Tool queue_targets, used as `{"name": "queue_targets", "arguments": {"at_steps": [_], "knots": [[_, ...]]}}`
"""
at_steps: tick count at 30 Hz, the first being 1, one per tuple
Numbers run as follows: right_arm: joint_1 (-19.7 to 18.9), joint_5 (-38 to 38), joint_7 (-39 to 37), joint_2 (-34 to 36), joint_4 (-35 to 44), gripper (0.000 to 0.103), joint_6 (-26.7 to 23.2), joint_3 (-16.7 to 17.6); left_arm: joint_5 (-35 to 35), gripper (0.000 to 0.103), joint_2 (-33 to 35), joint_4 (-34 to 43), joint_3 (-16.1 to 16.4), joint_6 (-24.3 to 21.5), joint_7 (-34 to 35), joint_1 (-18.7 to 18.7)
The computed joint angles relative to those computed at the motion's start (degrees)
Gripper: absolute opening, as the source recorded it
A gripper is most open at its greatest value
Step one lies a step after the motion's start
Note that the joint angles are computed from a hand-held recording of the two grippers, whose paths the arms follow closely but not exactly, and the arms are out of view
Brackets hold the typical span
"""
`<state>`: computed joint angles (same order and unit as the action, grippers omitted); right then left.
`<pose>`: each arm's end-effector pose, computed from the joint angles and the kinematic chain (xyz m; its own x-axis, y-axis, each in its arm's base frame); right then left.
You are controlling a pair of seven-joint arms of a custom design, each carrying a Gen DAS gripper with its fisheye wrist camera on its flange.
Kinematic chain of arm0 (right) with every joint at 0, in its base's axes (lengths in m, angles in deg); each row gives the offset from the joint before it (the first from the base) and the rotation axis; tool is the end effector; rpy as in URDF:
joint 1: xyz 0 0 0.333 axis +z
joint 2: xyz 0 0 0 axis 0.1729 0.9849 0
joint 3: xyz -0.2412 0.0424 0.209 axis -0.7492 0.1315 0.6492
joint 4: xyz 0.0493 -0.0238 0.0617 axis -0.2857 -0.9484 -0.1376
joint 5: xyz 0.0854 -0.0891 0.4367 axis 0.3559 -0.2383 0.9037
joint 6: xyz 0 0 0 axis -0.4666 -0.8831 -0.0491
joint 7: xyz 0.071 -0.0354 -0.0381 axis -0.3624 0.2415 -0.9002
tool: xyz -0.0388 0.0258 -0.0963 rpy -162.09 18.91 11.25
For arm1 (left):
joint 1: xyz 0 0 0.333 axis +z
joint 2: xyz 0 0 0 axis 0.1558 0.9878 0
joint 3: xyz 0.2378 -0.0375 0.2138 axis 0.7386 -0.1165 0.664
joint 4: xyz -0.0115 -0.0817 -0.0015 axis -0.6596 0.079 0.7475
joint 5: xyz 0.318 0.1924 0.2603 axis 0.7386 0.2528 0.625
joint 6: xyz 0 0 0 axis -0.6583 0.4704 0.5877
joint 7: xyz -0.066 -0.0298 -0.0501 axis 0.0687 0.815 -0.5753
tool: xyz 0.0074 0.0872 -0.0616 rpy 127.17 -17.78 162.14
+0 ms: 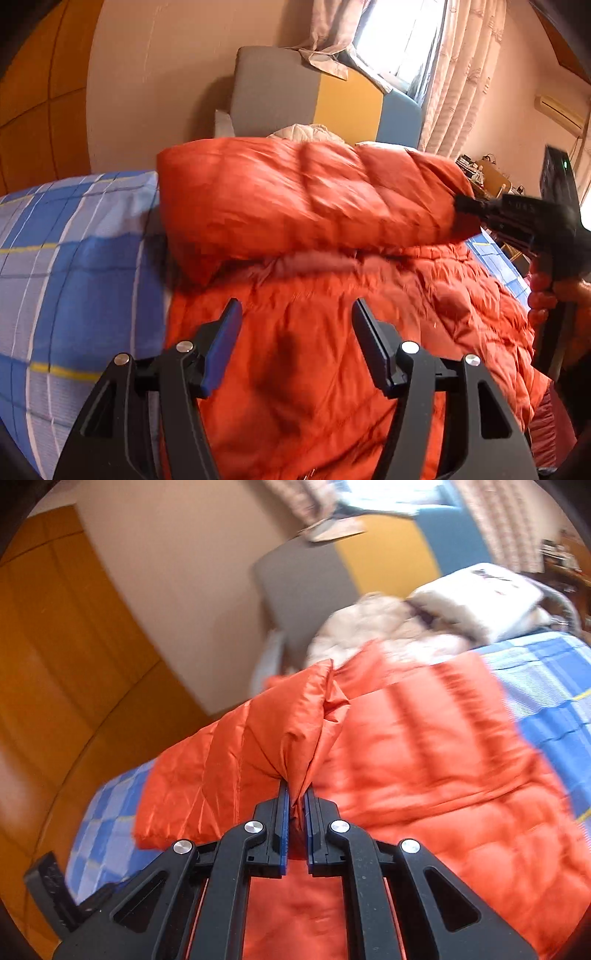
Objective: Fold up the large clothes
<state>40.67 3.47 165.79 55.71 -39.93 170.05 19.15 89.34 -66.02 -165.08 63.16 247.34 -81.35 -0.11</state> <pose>0.5239 0.4400 0.4970 0.2619 -0.8758 -0.4053 -0.7509 0.0789 -0.6556 0.3938 -0.3276 0.3909 0.0862 -0.9687 0.2326 -0.6422 -0.2326 -0.7304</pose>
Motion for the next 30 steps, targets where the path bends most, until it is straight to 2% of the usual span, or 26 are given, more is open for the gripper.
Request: {"name": "queue_targets", "arguments": {"at_steps": [4, 8, 14, 20, 23, 25, 26, 27, 28, 30], "knots": [[-1.1, -4.7, 6.0, -1.7, -3.0, 0.006, -0.9, -2.5, 2.1, 0.062, 3.3, 3.7, 0.5, -1.1, -0.8, 0.6], [-3.2, -4.4, 5.7, -2.7, -5.4, 0.006, -1.6, -2.1, 3.6, 0.062, 6.2, 6.4, 2.6, -1.8, -1.5, -0.4], [-2.9, -11.8, 9.4, 0.2, -1.4, 0.006, -6.9, -3.0, 3.9, 0.062, 9.2, 9.2, 5.5, -2.5, 2.1, -2.2], [-2.7, -14.4, 8.5, 3.3, 2.6, 0.006, -13.0, -3.3, -1.3, 0.061, 13.2, 11.5, 8.1, -2.9, 8.2, -3.6], [-2.6, -13.6, 7.0, 4.1, 3.4, 0.008, -13.9, -3.3, -3.3, 0.061, 14.8, 12.2, 8.9, -3.3, 10.4, -4.4], [-2.2, -15.0, 8.7, 3.3, 2.7, 0.024, -13.7, -3.9, -1.9, 0.062, 14.6, 12.2, 9.2, -3.3, 9.4, -4.7], [-1.5, -18.0, 11.4, 2.4, 1.9, 0.042, -13.7, -4.6, -0.8, 0.062, 14.3, 12.0, 9.3, -3.2, 8.2, -4.8], [-1.3, -20.5, 13.4, 1.8, 1.4, 0.049, -13.4, -4.9, 0.3, 0.062, 13.9, 11.8, 9.3, -3.0, 6.9, -4.9], [-1.1, -23.6, 15.5, 0.9, 0.6, 0.056, -13.1, -5.2, 1.6, 0.062, 13.4, 11.5, 9.2, -2.7, 5.3, -4.8], [-1.3, -27.4, 18.4, -0.7, -0.5, 0.056, -12.9, -4.9, 4.8, 0.062, 12.3, 10.8, 8.9, -2.5, 1.5, -4.6]]}}
